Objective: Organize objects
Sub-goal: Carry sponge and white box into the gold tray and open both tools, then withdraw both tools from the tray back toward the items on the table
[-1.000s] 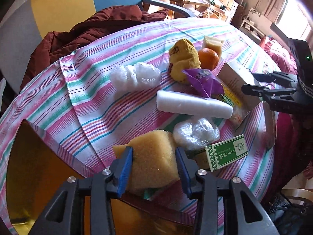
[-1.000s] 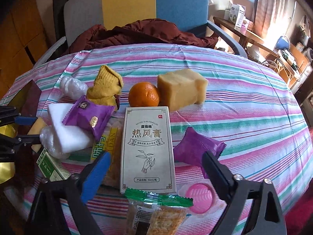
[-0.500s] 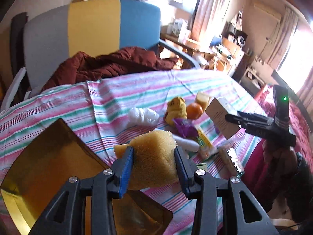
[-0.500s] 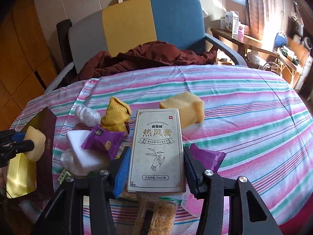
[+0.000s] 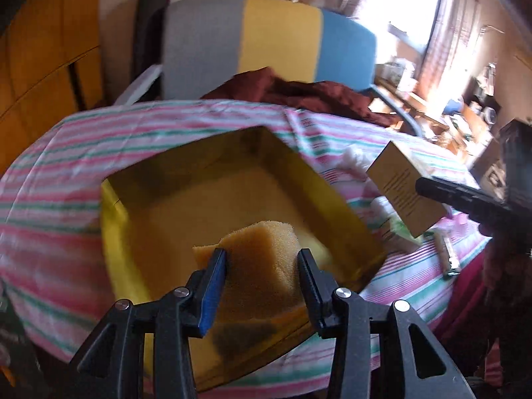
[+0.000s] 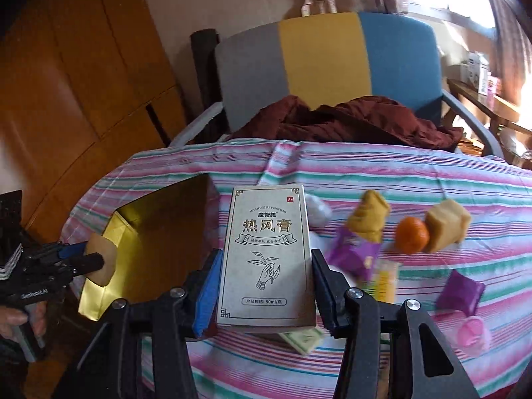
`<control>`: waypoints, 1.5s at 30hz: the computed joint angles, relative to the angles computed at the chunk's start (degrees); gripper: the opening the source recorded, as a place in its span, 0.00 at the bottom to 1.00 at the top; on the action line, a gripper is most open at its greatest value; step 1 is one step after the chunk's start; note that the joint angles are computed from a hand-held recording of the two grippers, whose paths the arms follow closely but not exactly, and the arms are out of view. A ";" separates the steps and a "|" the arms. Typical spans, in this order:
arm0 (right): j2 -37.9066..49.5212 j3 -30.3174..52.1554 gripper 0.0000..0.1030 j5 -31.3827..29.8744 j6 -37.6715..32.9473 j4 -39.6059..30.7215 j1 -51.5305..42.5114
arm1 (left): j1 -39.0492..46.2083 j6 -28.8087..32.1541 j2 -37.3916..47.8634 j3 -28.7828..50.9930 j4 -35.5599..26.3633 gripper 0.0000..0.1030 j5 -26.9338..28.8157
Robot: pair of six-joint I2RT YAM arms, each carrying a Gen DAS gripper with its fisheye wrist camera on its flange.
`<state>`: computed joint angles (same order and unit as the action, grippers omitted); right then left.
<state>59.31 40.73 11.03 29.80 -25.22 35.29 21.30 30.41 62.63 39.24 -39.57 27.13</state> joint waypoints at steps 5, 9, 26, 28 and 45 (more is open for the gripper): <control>16.37 7.50 0.50 -1.13 1.93 6.90 10.37 | 8.43 3.25 0.36 -4.68 3.31 0.44 -0.52; 28.74 13.83 0.50 -3.47 3.10 9.54 14.57 | 12.15 4.66 -1.75 -7.00 4.46 0.48 -1.63; 37.76 20.87 0.92 -0.32 4.81 9.81 23.04 | 18.10 -0.97 -11.06 -6.42 2.13 0.54 0.22; 36.41 20.51 0.97 4.15 5.45 8.72 24.66 | 16.25 -4.38 -13.35 -6.67 2.65 0.54 -1.86; 28.49 16.33 1.00 23.10 9.47 2.44 29.03 | 4.41 -11.88 -27.85 -10.03 0.75 0.54 -13.16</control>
<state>87.79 57.06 34.13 39.27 -22.78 64.33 25.72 18.53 34.79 29.21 -38.82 13.97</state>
